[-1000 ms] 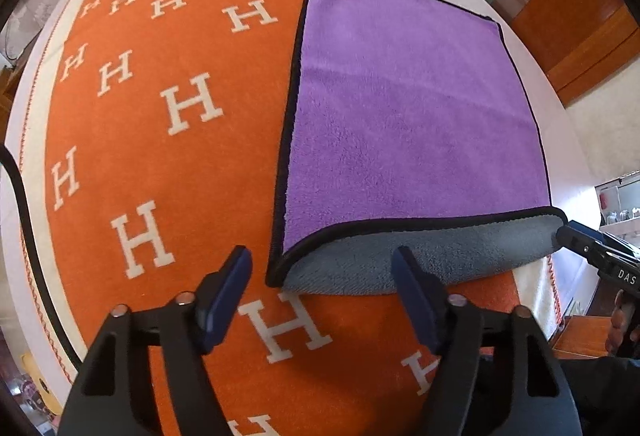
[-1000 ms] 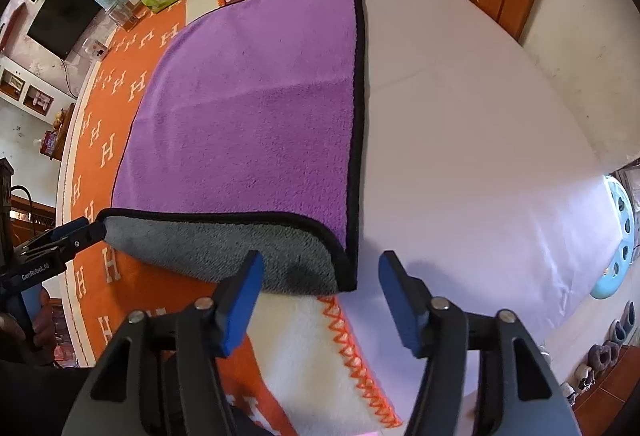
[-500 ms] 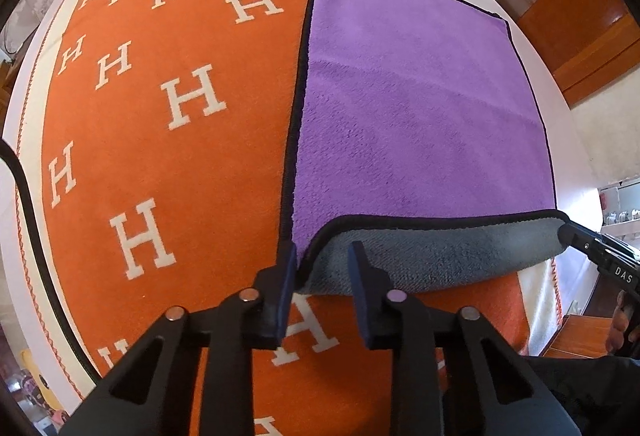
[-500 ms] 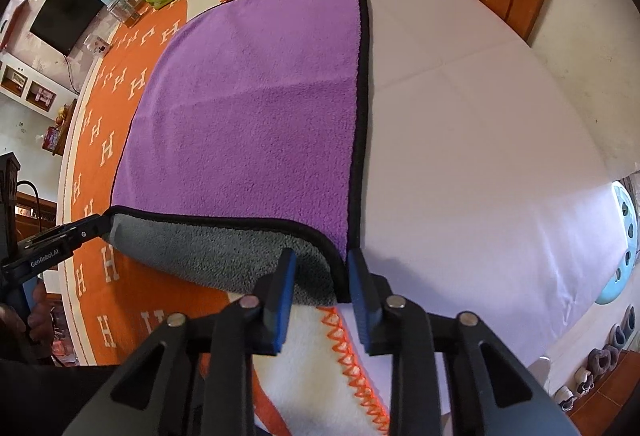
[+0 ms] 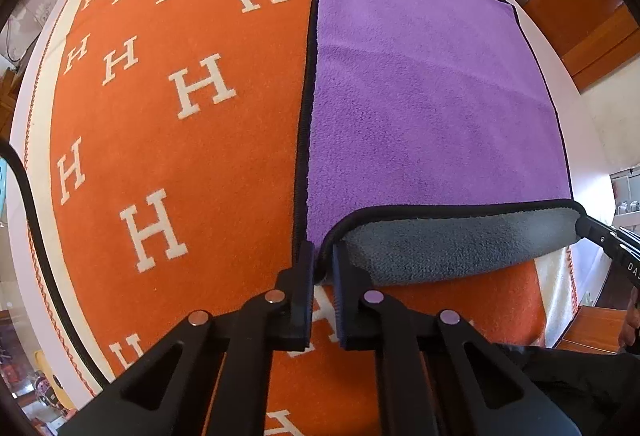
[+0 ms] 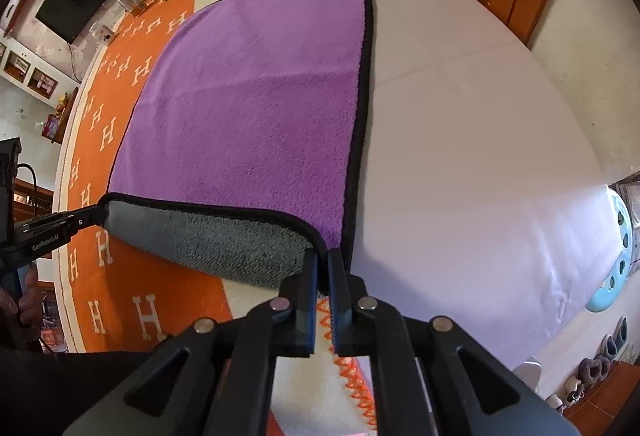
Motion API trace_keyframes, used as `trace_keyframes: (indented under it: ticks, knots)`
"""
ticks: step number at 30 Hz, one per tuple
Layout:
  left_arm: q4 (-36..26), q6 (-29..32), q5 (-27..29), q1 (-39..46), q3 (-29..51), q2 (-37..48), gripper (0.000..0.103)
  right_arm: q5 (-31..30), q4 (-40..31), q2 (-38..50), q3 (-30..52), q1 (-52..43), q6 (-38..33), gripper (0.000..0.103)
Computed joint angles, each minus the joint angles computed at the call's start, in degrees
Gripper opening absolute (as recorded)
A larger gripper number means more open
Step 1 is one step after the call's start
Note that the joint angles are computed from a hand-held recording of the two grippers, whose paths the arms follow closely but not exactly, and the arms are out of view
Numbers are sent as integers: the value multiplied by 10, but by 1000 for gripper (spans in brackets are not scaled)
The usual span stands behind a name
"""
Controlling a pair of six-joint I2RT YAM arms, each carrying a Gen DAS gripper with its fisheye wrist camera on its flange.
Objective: Fold towel
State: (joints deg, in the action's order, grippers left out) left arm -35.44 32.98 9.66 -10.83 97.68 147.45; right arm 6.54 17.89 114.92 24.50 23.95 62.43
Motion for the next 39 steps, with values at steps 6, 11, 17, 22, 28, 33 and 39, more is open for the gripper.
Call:
trace_keyframes:
  ticks: [6, 11, 17, 22, 28, 33, 39]
  knots:
    - [-1, 8, -7, -3, -2, -10, 5, 8, 6, -8, -7, 5, 0, 4]
    - [4, -2, -5, -10, -20, -29, 4, 14, 1, -26, -13, 2, -7, 4]
    - [-2, -4, 6, -8, -18, -52, 4, 23, -21, -69, -18, -17, -36, 4]
    - [-8, -12, 18, -21, 20, -50, 4, 32, -52, -107, -6, -52, -81, 4]
    - [-23, -23, 34, -33, 86, -42, 4, 48, -65, -139, 11, -103, -139, 4]
    - [-38, -39, 44, -50, 171, -15, 4, 59, -71, -146, 37, -140, -183, 4]
    - [-44, -74, 54, -68, 285, 39, 4, 80, -71, -144, 75, -185, -244, 4]
